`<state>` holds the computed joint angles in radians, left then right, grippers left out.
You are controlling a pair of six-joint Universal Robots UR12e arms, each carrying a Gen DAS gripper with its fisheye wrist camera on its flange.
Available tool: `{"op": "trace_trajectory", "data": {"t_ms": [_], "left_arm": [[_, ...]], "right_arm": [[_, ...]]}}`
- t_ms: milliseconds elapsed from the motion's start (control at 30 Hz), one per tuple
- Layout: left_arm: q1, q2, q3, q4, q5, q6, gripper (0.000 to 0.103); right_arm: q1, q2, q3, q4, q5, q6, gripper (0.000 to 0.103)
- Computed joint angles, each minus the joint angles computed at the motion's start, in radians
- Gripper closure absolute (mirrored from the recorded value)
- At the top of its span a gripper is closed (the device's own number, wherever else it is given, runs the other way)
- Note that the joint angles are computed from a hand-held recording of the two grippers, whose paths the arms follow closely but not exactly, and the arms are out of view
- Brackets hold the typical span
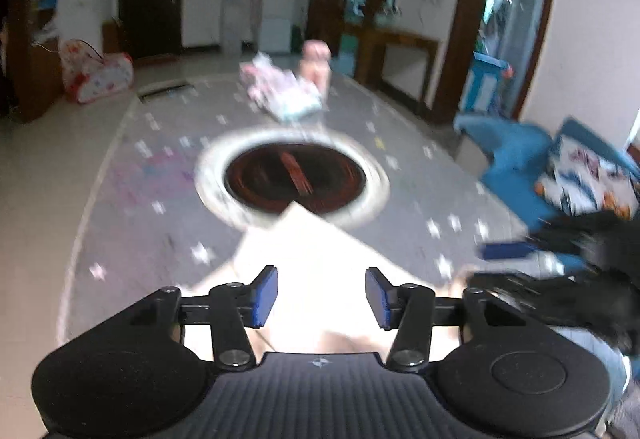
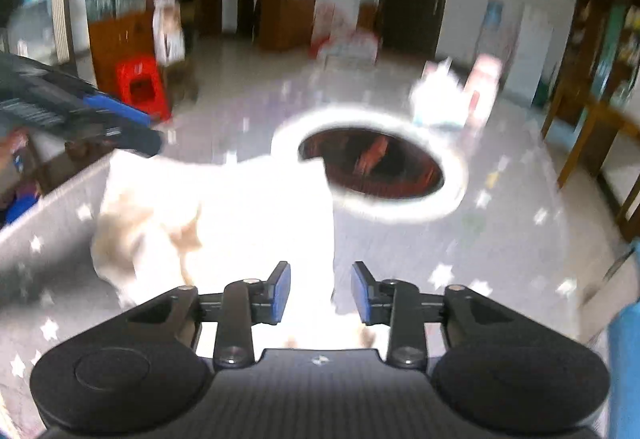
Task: Fold clothes
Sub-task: 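Lift the shirt with both grippers and shake it out over the table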
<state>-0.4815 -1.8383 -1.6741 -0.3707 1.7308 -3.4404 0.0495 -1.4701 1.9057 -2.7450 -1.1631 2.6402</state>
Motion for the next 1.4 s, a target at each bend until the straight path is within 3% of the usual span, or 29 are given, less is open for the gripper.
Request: {"op": "trace_trajectory", "data": {"t_ms": [100,200,300,367,433,533,600,700,767,800,933,1000,1067,1167,1300,1400], "left_arm": [[-0.001,-0.012,0.002,-0.035,0.015,-0.105,0.037],[0.010,-0.024,0.022,-0.074,0.021,-0.198,0.029],[0.002,-0.053,0.065,-0.113,0.096,-0.205,0.015],[-0.007,-0.070,0.089,-0.157,0.158,-0.206,0.015],[-0.002,-0.081,0.099,-0.192,0.159,-0.226,0.017],[0.014,-0.090,0.089,-0.200,0.125,-0.259,0.029],[0.024,-0.093,0.079,-0.194,0.090,-0.272,0.051],[0.029,-0.093,0.069,-0.185,0.063,-0.259,0.078],[0.027,-0.093,0.067,-0.188,0.074,-0.240,0.087],[0.026,-0.093,0.065,-0.182,0.078,-0.235,0.090],[0.028,-0.081,0.052,-0.141,0.100,-0.226,0.093],[0.030,-0.068,0.042,-0.107,0.132,-0.224,0.093],[0.033,-0.051,0.029,-0.075,0.171,-0.224,0.093],[0.038,-0.020,0.000,-0.039,0.232,-0.225,0.093],[0.051,0.018,-0.044,-0.059,0.281,-0.259,0.094],[0.055,0.028,-0.062,-0.103,0.275,-0.257,0.094]], "right_arm": [[0.014,0.045,-0.017,0.050,-0.011,0.004,0.069],[0.021,0.088,-0.048,0.061,-0.017,0.037,0.060],[0.024,0.132,-0.092,0.079,-0.012,0.068,0.058],[0.024,0.157,-0.119,0.096,0.001,0.083,0.058],[0.025,0.176,-0.138,0.105,0.010,0.094,0.058],[0.031,0.195,-0.155,0.105,0.016,0.106,0.060],[0.035,0.208,-0.167,0.105,0.019,0.114,0.066],[0.039,0.213,-0.171,0.102,0.032,0.111,0.084],[0.044,0.212,-0.169,0.096,0.032,0.101,0.097],[0.048,0.211,-0.166,0.084,0.022,0.096,0.098],[0.068,0.211,-0.150,-0.027,-0.059,0.085,0.099],[0.065,0.215,-0.151,-0.102,-0.082,0.147,0.100],[0.066,0.221,-0.156,-0.185,-0.145,0.218,0.100],[0.068,0.231,-0.166,-0.292,-0.298,0.284,0.100],[0.038,0.222,-0.175,-0.249,-0.376,0.341,0.092],[-0.003,0.185,-0.136,-0.208,-0.285,0.306,0.091]]}}
